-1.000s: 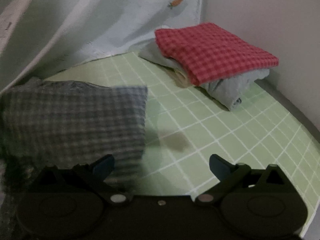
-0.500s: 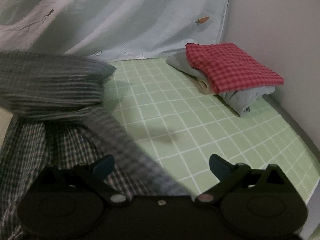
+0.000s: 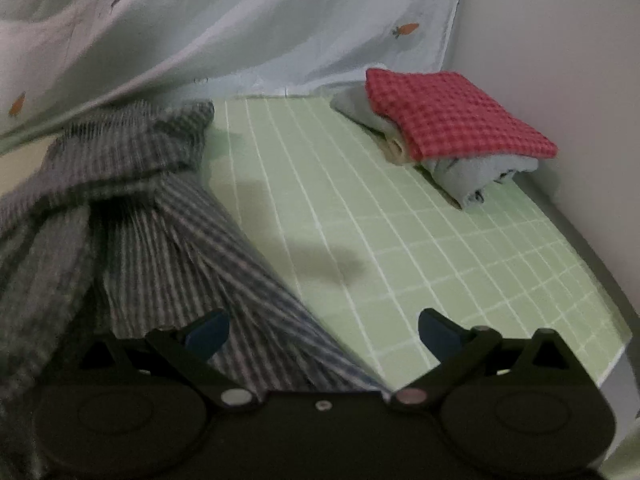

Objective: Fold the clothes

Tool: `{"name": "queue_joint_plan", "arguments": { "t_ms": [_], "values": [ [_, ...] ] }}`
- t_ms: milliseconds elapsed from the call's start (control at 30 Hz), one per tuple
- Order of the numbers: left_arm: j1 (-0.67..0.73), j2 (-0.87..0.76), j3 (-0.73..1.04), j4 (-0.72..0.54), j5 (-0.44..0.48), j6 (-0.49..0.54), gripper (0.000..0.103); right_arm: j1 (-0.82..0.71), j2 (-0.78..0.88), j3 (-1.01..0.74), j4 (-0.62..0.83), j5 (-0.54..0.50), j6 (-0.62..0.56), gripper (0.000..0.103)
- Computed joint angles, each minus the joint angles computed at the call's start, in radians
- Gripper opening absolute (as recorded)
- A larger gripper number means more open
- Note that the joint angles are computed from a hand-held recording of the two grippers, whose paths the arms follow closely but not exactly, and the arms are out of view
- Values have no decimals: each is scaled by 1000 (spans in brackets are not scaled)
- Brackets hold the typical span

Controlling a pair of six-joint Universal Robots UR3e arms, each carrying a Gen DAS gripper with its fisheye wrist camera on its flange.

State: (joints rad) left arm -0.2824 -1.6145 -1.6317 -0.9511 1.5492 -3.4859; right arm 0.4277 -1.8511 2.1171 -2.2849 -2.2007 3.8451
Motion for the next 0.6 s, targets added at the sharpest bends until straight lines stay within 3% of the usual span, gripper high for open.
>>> {"name": "queue_joint_plan", "arguments": {
  "t_ms": [267, 433, 500, 600],
  "values": [
    [-121, 116, -173, -80, 39, -34, 74, -125, -260, 240, -15, 132, -273, 79],
    [-160, 167, -263, -99, 63, -90, 74, -259, -473, 335, 33, 273, -352, 62],
    [-162, 188, -293, -102, 62, -115, 75, -302, -540, 353, 64, 314, -355, 46],
    [-178, 203, -309, -108, 76, -139, 76, -364, -646, 370, 118, 375, -370, 38]
  ]
}}
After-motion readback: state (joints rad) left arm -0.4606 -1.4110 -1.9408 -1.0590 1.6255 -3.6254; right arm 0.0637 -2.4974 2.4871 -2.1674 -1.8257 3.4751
